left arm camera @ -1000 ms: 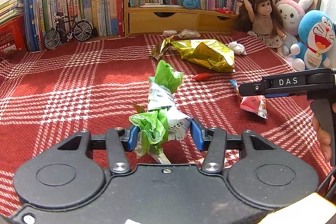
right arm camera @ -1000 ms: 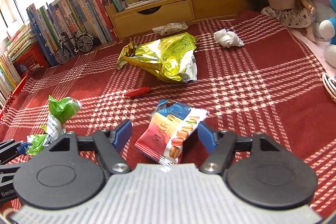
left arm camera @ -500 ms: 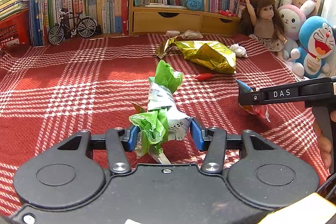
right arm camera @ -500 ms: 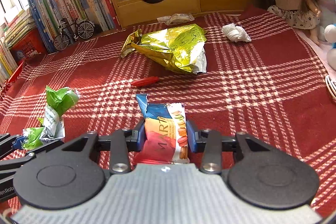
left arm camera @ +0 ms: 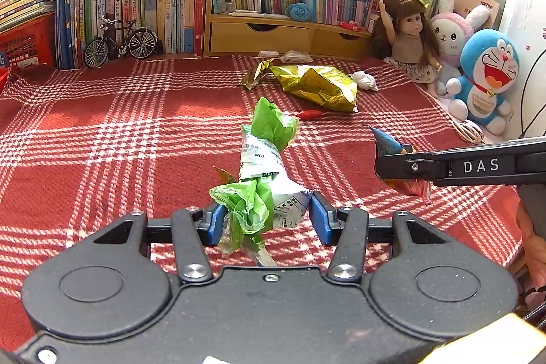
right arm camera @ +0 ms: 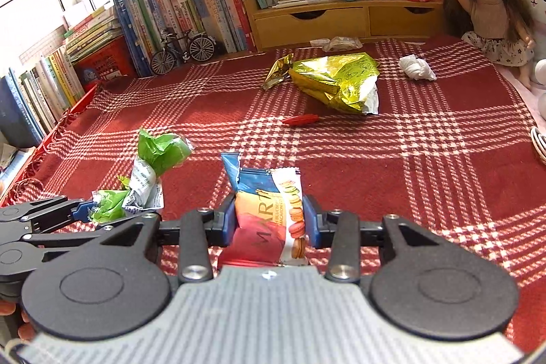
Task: Collect trash
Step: 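Carry the green-white wrapper with the left tool while the right tool carries the MARTI bag to the bin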
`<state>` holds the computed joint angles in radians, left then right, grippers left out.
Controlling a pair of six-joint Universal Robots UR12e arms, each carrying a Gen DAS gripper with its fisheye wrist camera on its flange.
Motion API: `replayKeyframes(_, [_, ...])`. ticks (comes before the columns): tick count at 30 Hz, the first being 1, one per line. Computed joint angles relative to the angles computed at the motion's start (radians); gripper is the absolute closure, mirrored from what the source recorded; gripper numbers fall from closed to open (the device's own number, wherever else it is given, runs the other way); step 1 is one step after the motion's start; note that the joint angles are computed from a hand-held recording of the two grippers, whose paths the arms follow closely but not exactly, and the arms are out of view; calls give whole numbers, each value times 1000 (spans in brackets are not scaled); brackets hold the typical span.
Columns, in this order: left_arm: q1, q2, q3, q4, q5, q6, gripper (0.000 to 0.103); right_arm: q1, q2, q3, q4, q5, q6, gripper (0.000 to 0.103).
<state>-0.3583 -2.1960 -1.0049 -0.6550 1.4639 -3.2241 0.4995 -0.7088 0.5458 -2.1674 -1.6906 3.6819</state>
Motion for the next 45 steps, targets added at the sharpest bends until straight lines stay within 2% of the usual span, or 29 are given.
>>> replayKeyframes(3, [2, 31, -44, 15, -5, -7, 55, 8, -25, 39, -21, 19, -6, 57])
replayKeyframes(7, [1, 78, -125, 95, 14, -1, 55, 19, -60, 103, -65, 42, -6, 57])
replayKeyframes(11, [4, 126, -200, 138, -1, 6, 55, 30, -89, 156, -91, 57, -6, 57])
replayKeyframes(17, [1, 190, -310, 221, 3, 46, 55, 47, -130, 235, -127, 70, -2, 57])
replayKeyframes(26, [-2, 270, -451, 285, -28, 57, 55, 70, -175, 329, -166, 84, 14, 56])
replayKeyframes(34, [-7, 320, -531, 266, -60, 103, 55, 93, -212, 409, -183, 102, 29, 56])
replayKeyframes(45, [-12, 353, -583, 157, -58, 145, 55, 108, -252, 496, -187, 120, 78, 56])
